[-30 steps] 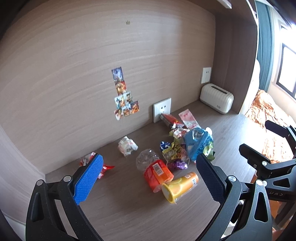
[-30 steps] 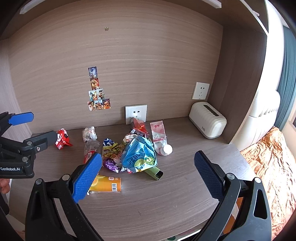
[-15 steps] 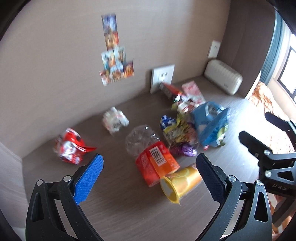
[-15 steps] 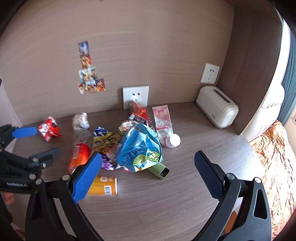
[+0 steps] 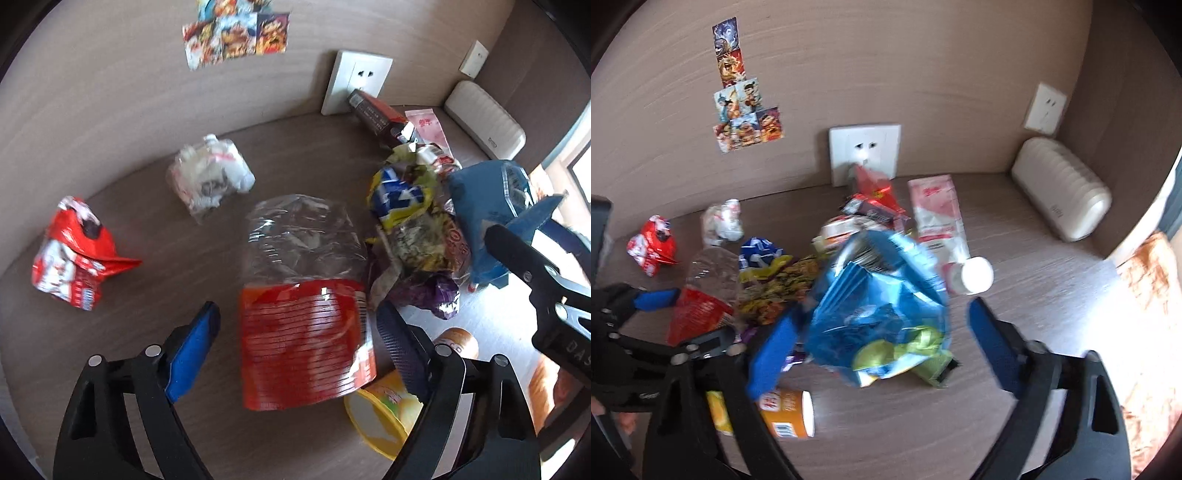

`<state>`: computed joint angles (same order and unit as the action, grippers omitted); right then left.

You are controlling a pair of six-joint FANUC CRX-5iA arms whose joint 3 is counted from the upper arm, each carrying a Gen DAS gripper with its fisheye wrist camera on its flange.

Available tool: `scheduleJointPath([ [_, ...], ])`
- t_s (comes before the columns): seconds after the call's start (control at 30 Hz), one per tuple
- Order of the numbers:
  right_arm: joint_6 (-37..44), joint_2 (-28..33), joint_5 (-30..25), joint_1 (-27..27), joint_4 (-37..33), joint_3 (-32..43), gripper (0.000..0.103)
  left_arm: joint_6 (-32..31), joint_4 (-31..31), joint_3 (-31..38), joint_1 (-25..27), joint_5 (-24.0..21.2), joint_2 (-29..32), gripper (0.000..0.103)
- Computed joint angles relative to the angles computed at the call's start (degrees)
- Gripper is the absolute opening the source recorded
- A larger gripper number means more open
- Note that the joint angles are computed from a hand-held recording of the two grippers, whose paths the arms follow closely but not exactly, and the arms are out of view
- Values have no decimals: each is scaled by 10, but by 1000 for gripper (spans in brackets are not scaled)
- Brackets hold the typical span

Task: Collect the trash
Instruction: 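Grasp the red-labelled clear bottle with left tool while right tool grasps blue chip bag, then carry the bottle and blue bag to the white bin and release both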

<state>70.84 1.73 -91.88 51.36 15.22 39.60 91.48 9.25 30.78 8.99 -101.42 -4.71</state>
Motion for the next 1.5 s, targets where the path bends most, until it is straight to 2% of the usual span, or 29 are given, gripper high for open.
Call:
scheduleJointPath([
  [0.03, -1, -3, 7, 0, 0, -7, 80, -1, 1, -4, 1, 1, 0, 74],
  [0.17, -6, -9, 18, 4, 2, -16, 75, -19, -27, -11, -19, 13, -2, 67],
  [0.2, -9, -9, 18, 3, 1, -16, 74, -27, -48, -7, -33, 19, -2, 66],
  [0.3, -15, -11, 18, -1, -7, -9, 73, -37, -57, -10, -38, 32, -5, 66],
  [0.43, -24, -15, 18, 1, 0, 1, 73, -42, -50, -7, -32, 38, -7, 64],
  [0.63, -27, -22, 24, 11, 18, 24, 73, -78, -88, 45, -30, 35, -13, 64],
  [0.87, -32, -56, 40, 32, 72, 5, 73, -101, -50, 122, -27, 21, -3, 65],
  [1.0, -44, -81, 37, 36, 92, -9, 73, -108, -35, 156, -66, 26, 13, 65],
  [1.2, -76, -134, 30, 54, 163, -63, 73, -136, -19, 197, -145, 31, 55, 65],
  [1.5, -131, -219, -49, 46, 232, -148, 73, -162, -27, 266, -300, 26, 133, 65],
])
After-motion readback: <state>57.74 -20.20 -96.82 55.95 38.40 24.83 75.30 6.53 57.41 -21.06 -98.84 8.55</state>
